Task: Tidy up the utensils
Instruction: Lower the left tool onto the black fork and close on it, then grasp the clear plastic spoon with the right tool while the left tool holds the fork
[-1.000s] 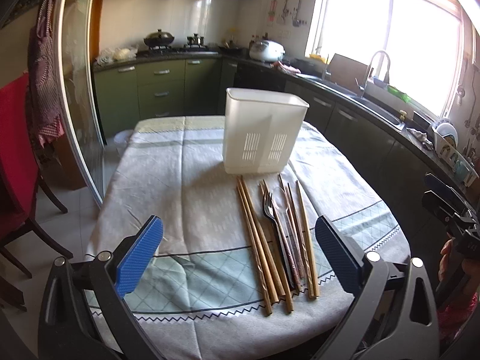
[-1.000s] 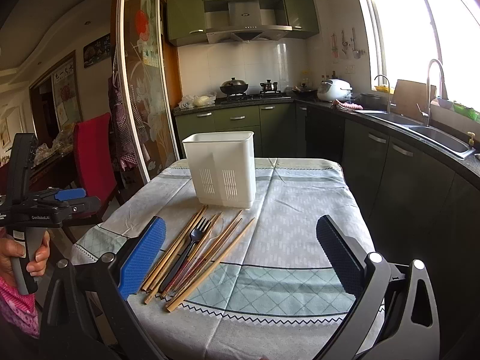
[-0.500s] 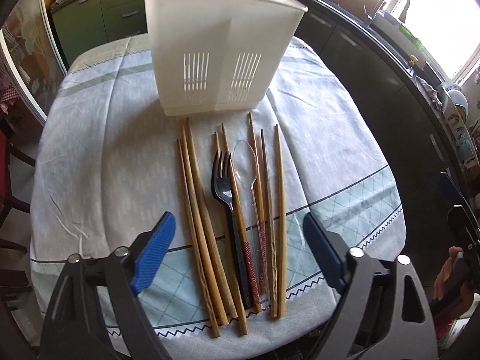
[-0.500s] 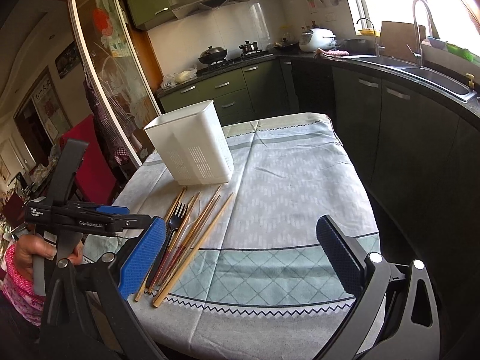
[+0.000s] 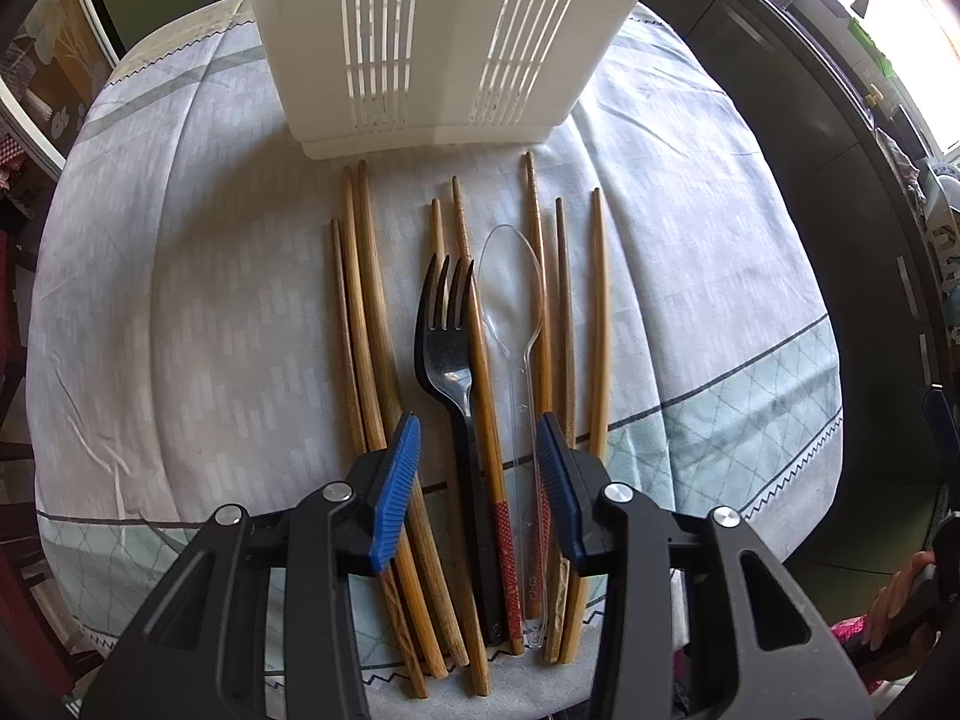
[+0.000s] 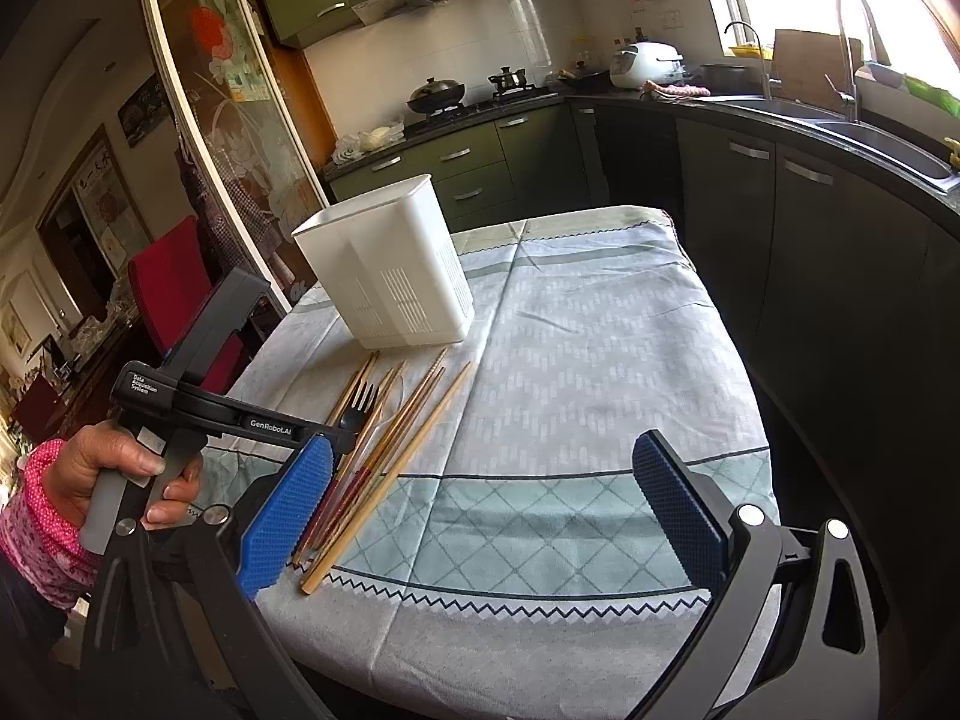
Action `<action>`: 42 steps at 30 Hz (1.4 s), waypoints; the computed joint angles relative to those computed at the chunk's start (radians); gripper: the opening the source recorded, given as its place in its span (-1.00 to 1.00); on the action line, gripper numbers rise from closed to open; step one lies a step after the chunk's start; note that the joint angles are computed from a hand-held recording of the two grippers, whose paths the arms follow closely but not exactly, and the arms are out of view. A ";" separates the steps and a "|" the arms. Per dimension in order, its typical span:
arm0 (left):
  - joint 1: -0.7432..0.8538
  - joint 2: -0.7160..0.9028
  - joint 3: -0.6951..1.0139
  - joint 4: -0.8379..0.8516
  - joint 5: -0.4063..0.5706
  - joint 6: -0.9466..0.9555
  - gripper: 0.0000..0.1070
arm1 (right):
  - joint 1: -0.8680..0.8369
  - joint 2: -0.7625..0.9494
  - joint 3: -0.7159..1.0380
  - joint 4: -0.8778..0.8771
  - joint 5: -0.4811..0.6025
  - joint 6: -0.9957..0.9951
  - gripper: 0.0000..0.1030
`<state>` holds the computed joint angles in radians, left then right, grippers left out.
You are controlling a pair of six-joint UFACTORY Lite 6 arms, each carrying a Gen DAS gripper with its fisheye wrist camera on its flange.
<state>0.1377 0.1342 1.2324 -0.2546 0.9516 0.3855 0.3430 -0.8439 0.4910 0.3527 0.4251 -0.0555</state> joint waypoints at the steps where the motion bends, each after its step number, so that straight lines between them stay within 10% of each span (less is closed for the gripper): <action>1: -0.004 0.010 0.005 0.003 0.000 -0.006 -0.33 | 0.005 0.000 0.000 -0.010 -0.002 0.011 0.93; 12: -0.014 0.060 0.043 0.019 0.000 -0.026 -0.82 | 0.003 0.005 -0.009 0.016 -0.012 -0.012 0.93; 26: 0.140 0.041 0.104 -0.073 0.103 0.149 -0.87 | 0.038 0.163 0.089 0.059 -0.033 -0.046 0.93; 32: 0.246 0.040 0.177 -0.104 0.170 0.233 -0.88 | 0.107 0.449 0.293 0.125 0.017 -0.116 0.90; 37: 0.332 0.075 0.261 -0.125 0.212 0.296 -0.87 | 0.266 0.732 0.511 -0.196 0.027 0.233 0.49; 42: 0.399 0.110 0.311 -0.148 0.251 0.354 -0.87 | 0.277 1.023 0.746 -0.070 0.118 0.167 0.30</action>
